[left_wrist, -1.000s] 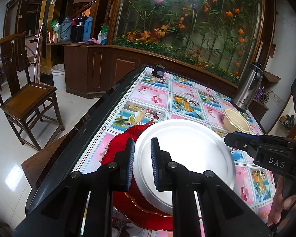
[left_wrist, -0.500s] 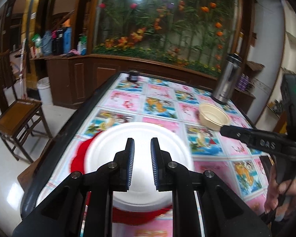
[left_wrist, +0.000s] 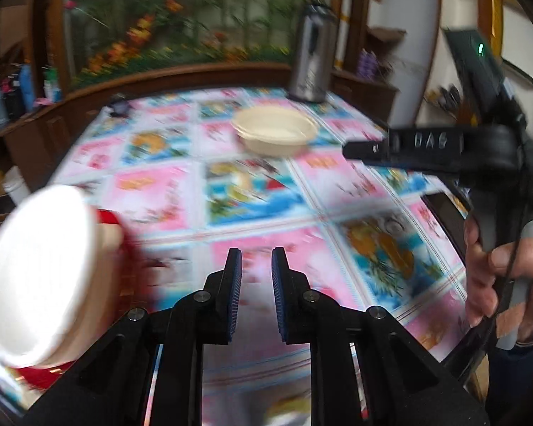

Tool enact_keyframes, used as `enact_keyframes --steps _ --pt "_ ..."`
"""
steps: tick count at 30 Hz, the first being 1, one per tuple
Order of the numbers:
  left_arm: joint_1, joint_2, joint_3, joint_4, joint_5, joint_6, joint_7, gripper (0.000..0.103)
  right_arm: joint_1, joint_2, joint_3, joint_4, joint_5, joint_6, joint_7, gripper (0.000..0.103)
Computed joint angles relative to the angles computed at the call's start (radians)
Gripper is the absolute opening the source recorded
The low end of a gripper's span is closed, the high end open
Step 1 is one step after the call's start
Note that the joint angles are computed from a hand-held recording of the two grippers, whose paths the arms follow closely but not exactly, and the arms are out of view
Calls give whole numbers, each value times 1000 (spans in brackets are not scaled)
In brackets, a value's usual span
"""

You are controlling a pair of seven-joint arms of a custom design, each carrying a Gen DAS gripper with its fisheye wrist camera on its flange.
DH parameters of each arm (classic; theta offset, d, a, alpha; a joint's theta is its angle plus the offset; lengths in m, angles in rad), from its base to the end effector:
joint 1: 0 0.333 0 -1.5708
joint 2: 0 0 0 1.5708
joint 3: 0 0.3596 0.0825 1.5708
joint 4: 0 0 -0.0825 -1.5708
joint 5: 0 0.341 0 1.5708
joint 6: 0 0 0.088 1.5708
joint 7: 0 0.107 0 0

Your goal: Organize plates and bowls

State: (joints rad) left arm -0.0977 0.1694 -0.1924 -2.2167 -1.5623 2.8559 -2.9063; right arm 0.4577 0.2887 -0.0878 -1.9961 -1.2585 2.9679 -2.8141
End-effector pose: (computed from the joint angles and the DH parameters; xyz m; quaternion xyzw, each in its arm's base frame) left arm 0.5178 -0.0945 0.3892 -0.4152 0.8197 -0.3662 0.1470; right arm 0.5322 0.2809 0.4291 -0.5326 0.7459 -0.1906 0.3516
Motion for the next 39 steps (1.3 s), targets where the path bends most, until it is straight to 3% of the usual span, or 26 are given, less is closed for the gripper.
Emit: enact_keyframes --steps 3,5,7,10,13,15,16,17,19,21,25,29,32,34,36,38,39 --pt "-28 51 -19 37 99 31 -116 21 -11 -9 -19 -28 -30 15 54 30" --pt "-41 91 -29 75 212 59 -256 25 -26 -10 -20 -40 -36 21 73 30" --pt "-28 139 -56 140 217 70 -291 26 -42 -9 -23 -48 -41 40 91 30" --pt "-31 222 -87 223 227 181 -325 27 -67 9 -31 -37 -12 89 100 31" --pt "45 270 -174 271 68 224 -150 27 -110 42 2 -9 159 101 -52 37" --pt "43 279 -145 269 146 166 -242 27 -161 81 49 29 290 111 -169 37" --pt "41 283 -134 271 190 147 -287 27 -186 101 80 55 355 87 -232 37" --pt "63 287 -159 278 170 162 -262 27 -200 117 101 79 406 60 -283 38" --pt "95 292 -202 299 40 209 -127 27 -245 171 163 149 525 14 -400 39" --pt "84 284 -178 296 37 179 -137 27 -277 227 199 213 620 -8 -464 39" --pt "61 283 -140 287 118 149 -235 27 -260 301 183 322 712 -94 -530 40" --pt "75 283 -151 284 140 141 -257 27 -269 316 212 351 800 -176 -659 20" --pt "81 283 -162 282 132 150 -241 27 -238 262 185 333 797 -287 -770 12" --pt "83 283 -161 281 148 139 -260 27 -254 205 209 301 821 -367 -933 11" --pt "88 283 -165 280 153 134 -262 27 -233 150 196 276 805 -464 -1045 12" --pt "92 281 -171 277 149 131 -251 27 -217 100 186 237 791 -513 -1157 14" --pt "93 279 -172 275 150 125 -247 27 -200 73 160 208 764 -506 -1146 15"
